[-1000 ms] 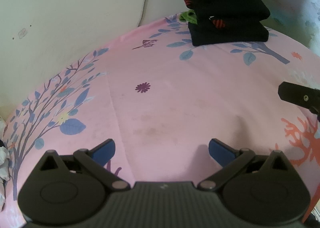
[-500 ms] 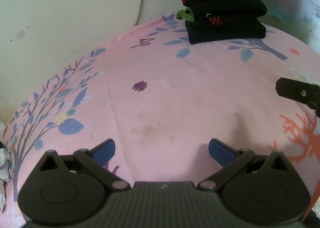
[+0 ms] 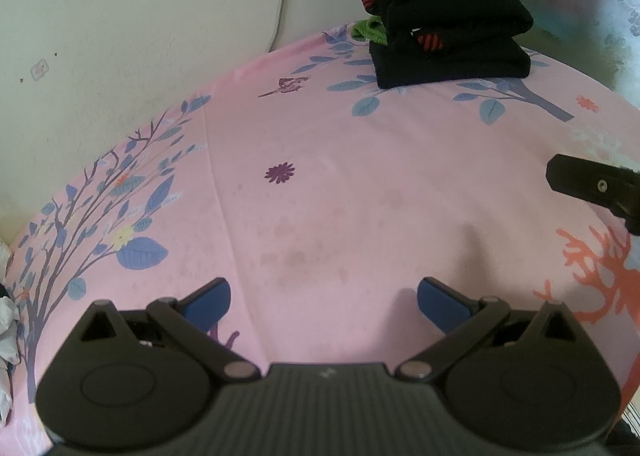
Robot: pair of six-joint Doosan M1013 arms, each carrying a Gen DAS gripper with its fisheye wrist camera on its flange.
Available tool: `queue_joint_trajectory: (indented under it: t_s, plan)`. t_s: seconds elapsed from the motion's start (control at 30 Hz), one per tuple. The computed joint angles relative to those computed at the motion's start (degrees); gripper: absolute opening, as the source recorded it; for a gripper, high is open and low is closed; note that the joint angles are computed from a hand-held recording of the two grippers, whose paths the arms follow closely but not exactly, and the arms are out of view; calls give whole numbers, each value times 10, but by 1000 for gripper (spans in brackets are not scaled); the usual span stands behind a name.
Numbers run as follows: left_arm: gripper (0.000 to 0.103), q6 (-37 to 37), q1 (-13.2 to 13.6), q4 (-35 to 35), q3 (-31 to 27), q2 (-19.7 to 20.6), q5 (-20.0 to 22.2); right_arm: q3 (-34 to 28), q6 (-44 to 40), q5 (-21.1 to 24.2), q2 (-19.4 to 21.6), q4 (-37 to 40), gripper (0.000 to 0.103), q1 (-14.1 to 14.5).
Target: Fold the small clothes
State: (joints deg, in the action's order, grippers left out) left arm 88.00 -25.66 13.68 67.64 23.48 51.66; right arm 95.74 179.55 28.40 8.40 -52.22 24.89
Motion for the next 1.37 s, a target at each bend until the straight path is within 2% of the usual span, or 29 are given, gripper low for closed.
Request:
queue_joint_trajectory:
  t_s: [1.1,1.37]
  plan:
    - [103,23,7,-32,6,-4,1,-3,-12,-5,2,5,92,1]
    - [103,38,15,-67,6,-6,-1,-3,-17,-7,2,1,92,2]
